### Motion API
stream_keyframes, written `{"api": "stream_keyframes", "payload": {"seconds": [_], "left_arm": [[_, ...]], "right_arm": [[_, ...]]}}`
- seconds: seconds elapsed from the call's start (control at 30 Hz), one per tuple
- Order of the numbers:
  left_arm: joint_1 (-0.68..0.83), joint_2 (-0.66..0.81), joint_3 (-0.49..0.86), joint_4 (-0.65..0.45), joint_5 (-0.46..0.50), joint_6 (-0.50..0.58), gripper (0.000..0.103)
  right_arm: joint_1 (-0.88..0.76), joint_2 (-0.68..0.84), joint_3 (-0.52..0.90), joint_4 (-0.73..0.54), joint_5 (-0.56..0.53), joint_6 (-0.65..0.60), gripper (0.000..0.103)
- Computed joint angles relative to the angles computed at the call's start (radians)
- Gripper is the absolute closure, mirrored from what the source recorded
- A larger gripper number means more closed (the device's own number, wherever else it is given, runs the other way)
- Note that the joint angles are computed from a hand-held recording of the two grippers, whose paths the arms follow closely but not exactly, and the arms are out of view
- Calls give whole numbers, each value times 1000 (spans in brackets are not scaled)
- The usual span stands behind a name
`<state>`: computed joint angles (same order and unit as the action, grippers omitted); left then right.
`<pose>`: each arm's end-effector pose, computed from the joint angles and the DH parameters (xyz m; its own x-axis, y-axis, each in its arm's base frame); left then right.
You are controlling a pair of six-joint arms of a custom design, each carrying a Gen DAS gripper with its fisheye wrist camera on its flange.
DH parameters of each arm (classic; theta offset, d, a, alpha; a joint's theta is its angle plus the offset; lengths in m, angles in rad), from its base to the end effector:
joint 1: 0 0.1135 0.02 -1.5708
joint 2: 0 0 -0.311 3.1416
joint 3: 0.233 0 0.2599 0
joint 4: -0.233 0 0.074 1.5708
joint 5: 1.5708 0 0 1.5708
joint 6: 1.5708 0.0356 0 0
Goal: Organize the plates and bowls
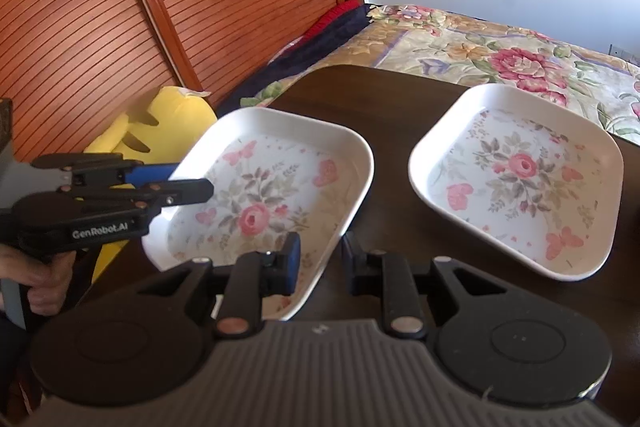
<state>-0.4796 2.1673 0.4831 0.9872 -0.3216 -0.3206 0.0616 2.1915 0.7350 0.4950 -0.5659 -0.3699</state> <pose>0.2788 -0.1323 0.0436 -0.6107 -0.0194 -0.7916 0.0319 0.9983 -0.0491 0.3470 0.0405 0.0368 -0.6336 -0.3448 -0.6925 -0.6299 0.7497 0.2031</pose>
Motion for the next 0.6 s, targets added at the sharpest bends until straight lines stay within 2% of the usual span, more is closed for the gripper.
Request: {"api": "stream_keyframes", "payload": {"seconds": [0.07,0.6], "left_arm": [[-3,-1,-2,-1,-8,-4,75],[-88,-90,4,-92,-71,-26,75]], "right_arm": [[-3,3,0,2,6,-4,89],[-49,-47,-53,38,-10,-7,90]]}}
